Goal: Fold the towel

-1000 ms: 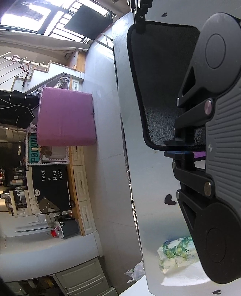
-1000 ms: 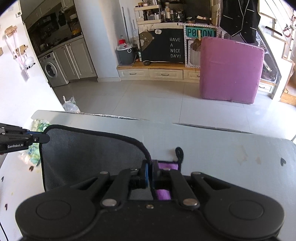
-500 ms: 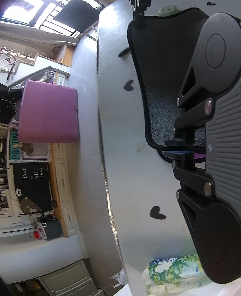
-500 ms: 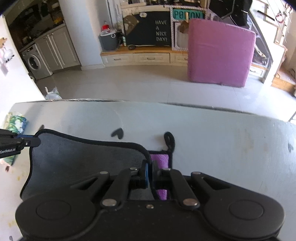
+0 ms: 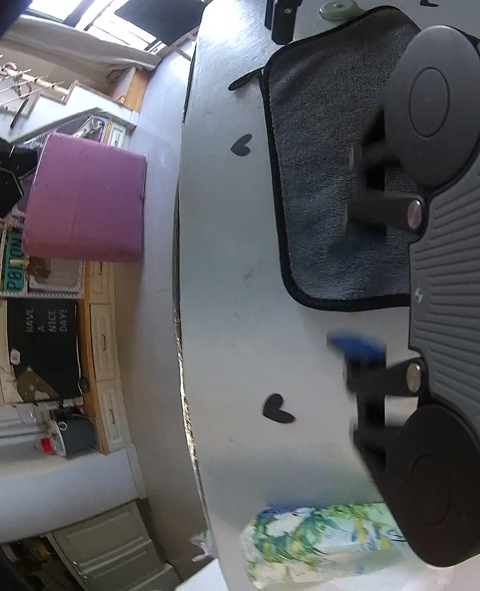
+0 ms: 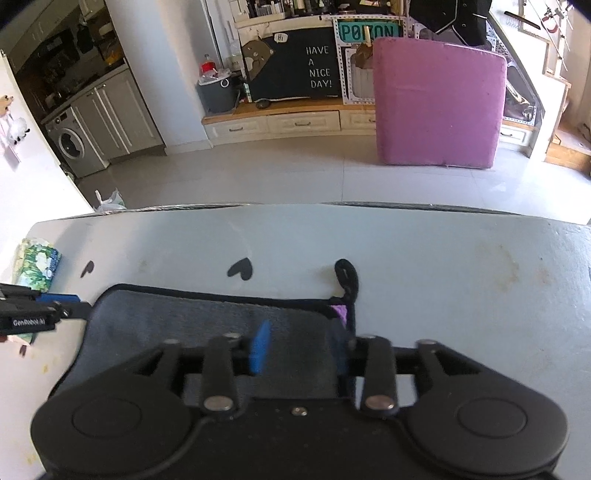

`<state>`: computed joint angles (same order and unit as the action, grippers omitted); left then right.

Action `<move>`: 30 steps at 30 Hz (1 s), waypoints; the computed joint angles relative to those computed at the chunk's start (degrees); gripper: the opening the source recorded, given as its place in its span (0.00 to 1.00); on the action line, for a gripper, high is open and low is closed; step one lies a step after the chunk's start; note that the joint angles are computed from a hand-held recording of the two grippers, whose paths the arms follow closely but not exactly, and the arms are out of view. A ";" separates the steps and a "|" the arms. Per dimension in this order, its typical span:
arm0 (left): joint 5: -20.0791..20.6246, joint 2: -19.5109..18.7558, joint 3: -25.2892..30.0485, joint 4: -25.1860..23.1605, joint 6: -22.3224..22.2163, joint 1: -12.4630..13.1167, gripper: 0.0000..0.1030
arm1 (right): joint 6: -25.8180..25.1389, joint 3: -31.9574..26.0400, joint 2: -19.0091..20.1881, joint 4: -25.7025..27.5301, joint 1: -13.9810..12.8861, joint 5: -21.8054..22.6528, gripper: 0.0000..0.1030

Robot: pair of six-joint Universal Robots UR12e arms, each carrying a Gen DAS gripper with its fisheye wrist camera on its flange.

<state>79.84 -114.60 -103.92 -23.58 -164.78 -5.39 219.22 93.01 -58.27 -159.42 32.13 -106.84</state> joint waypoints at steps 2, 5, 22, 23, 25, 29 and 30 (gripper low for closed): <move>0.86 0.49 -0.67 0.99 -0.27 -0.04 0.85 | 0.09 -0.25 -0.02 0.51 0.34 -0.46 0.54; 0.63 1.30 -1.13 0.16 -0.37 0.16 0.93 | 0.03 -0.49 -0.12 1.30 0.89 -1.27 0.75; -3.43 7.09 -5.60 -1.30 -0.22 1.29 1.00 | 2.11 0.99 -2.33 1.05 3.80 -5.08 1.00; -3.67 7.42 -5.86 -1.11 -0.31 1.38 1.00 | 2.52 1.02 -2.51 1.23 4.05 -5.53 1.00; -4.27 8.37 -6.54 -0.65 -0.53 1.61 1.00 | 3.08 1.23 -2.99 1.31 4.37 -6.03 1.00; -5.18 10.34 -7.65 -0.15 -0.83 1.91 1.00 | 4.24 1.86 -4.12 1.65 5.06 -7.26 1.00; -5.30 10.75 -7.90 -0.04 -0.85 1.92 1.00 | 4.37 1.97 -4.34 1.63 5.22 -7.44 1.00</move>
<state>74.54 -103.85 -111.83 -23.62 -165.63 -3.47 223.59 94.98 -62.61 -157.79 37.35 -114.28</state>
